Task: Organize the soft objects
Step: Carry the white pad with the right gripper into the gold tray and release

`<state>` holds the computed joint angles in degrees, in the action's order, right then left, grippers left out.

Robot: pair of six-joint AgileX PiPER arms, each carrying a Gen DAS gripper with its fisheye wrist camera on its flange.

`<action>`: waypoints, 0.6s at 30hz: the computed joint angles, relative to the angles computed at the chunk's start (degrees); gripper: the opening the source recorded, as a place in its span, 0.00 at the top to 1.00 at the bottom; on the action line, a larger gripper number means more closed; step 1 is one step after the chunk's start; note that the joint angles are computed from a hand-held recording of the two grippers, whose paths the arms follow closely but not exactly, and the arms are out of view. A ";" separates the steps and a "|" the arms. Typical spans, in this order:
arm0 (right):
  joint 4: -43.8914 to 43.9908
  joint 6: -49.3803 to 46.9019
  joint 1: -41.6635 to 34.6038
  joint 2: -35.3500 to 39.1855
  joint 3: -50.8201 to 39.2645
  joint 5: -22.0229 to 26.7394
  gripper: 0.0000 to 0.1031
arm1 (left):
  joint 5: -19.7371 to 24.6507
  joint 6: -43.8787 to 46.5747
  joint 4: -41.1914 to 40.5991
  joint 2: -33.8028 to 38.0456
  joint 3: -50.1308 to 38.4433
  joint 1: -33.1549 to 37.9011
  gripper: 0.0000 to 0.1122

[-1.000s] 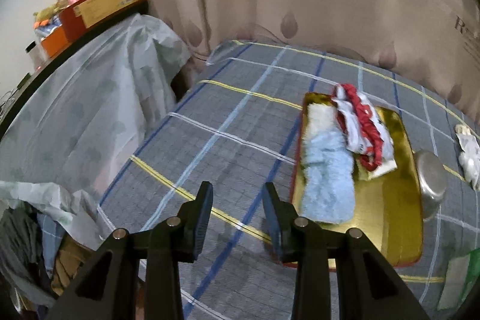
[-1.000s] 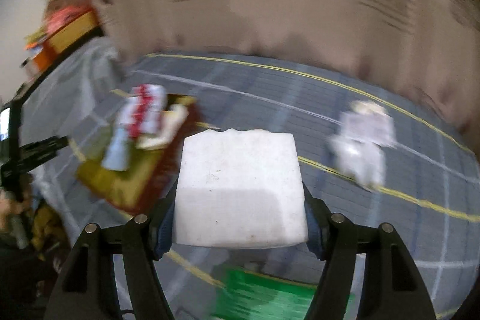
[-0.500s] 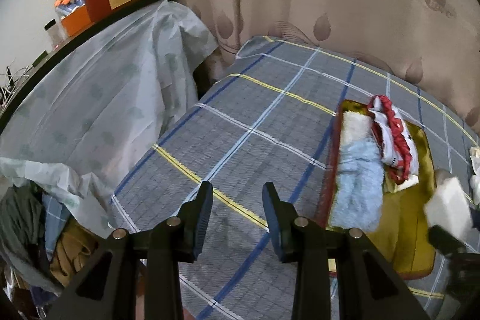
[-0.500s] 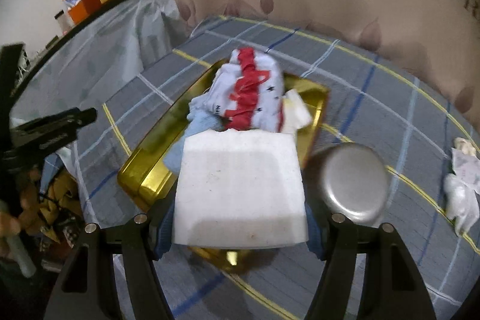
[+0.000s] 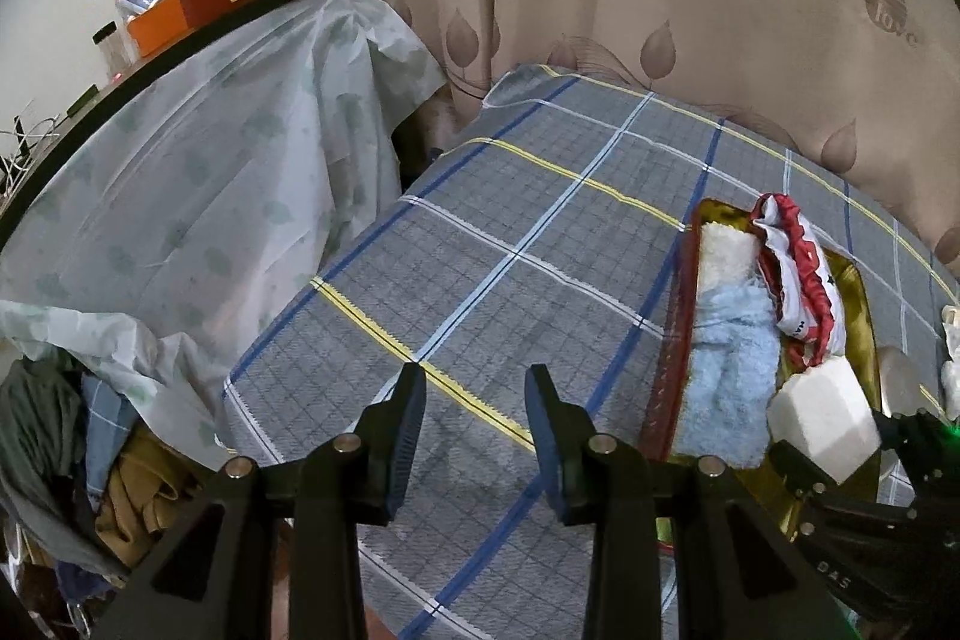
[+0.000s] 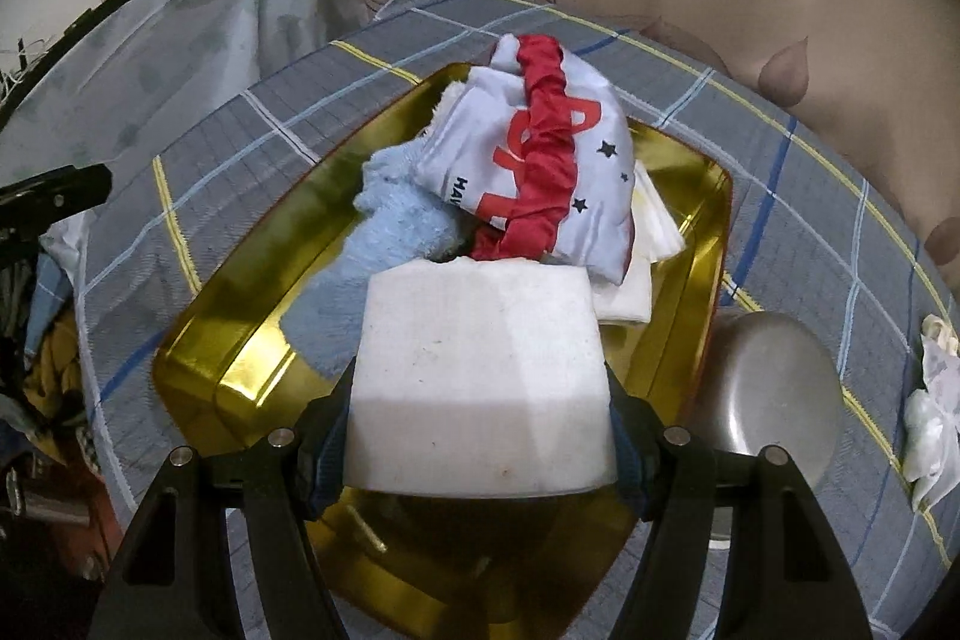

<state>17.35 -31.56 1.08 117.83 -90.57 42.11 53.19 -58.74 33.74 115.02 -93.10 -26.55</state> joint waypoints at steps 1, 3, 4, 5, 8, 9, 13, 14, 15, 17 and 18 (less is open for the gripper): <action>-0.10 0.26 0.02 0.40 -0.48 0.12 0.35 | -0.07 0.15 -0.01 -0.01 0.02 0.01 0.69; 0.20 0.24 0.04 0.81 -0.90 0.47 0.34 | -0.06 0.40 -0.09 0.04 -0.04 -0.06 0.69; 0.19 0.49 0.12 0.95 -1.13 0.66 0.33 | -0.08 0.38 -0.11 0.10 -0.08 -0.12 0.69; 0.29 0.57 0.16 0.86 -1.10 0.90 0.31 | -0.16 0.46 -0.20 0.13 -0.09 -0.16 0.69; 0.93 0.66 0.13 0.43 -0.50 0.49 0.21 | -0.25 0.71 -0.47 0.14 -0.08 -0.20 0.69; 1.08 0.41 0.11 0.06 -0.04 0.10 0.20 | -0.16 0.74 -0.50 0.18 -0.13 -0.21 0.69; 1.52 0.15 -0.14 -1.53 0.87 0.13 0.16 | -0.52 0.66 -0.52 0.22 0.03 -0.24 0.69; 2.09 -0.28 -0.41 -2.25 1.18 0.24 0.16 | -0.50 0.44 -0.44 0.28 0.01 -0.33 0.69; 2.65 -0.78 -0.67 -2.77 1.32 0.46 0.15 | -0.58 0.72 -0.63 0.25 0.05 -0.26 0.69; 4.08 -1.73 -1.34 -4.30 1.81 0.89 0.14 | -0.54 1.09 -0.99 0.38 -0.01 -0.29 0.69; 4.78 -2.17 -1.67 -5.01 2.01 1.05 0.13 | -0.45 1.14 -1.06 0.43 -0.06 -0.34 0.69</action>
